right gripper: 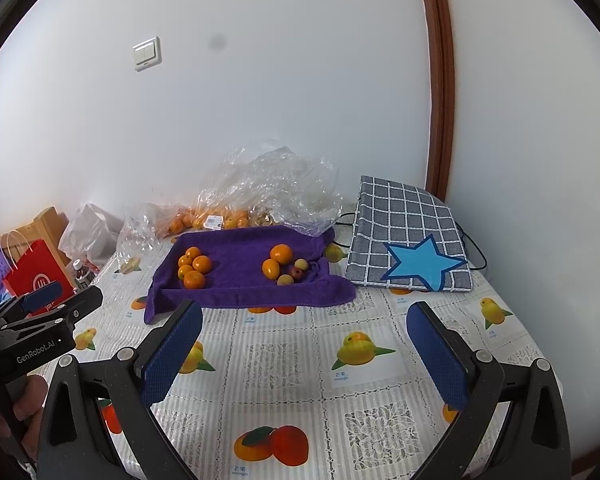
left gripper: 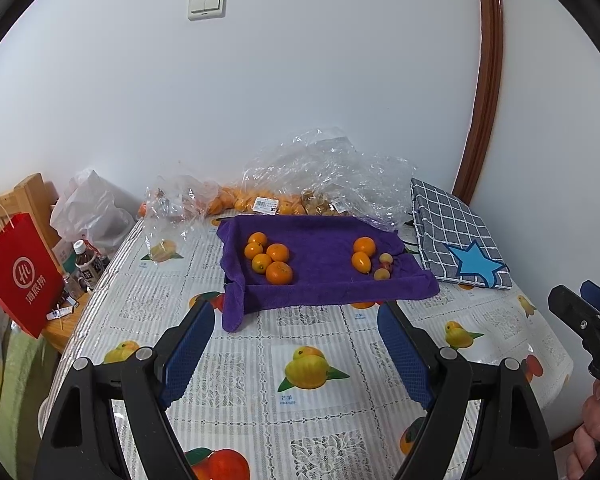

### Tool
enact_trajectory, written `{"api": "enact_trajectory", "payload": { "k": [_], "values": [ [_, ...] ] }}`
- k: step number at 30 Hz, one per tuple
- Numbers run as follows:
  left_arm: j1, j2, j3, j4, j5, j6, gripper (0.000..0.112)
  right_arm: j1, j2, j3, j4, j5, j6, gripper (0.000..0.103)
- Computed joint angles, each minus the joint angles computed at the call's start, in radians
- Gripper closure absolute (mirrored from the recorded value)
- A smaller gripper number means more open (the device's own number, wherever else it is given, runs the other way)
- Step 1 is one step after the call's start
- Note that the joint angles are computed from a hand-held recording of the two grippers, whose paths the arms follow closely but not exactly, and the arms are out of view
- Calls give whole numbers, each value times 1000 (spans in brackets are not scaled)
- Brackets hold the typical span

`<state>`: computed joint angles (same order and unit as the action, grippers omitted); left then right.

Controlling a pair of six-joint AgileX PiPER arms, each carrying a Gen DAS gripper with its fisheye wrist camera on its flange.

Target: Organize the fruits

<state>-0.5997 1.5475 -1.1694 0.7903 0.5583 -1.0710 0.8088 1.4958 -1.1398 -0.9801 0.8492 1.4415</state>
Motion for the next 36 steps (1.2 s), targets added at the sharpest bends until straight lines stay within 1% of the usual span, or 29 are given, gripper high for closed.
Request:
{"api": "enact_trajectory", "payload": {
  "k": [8,14,30,33,36],
  "values": [
    [5,-2,1,-9,-4,10,29,2,0,1,0,-1,0,2],
    [9,-5,4,-13,-8,15,29,15,2,-8,-4,16,7,2],
    [-6,-7,15,34,-6,-39,29,41,3,-8,-15,40,30,2],
    [5,-2,12,25,-18,-33,29,39,-1,0,-21,35,38,2],
    [28,10,-2,-28,-33,17,28,40,-1,3,-22,36,40,2]
  ]
}}
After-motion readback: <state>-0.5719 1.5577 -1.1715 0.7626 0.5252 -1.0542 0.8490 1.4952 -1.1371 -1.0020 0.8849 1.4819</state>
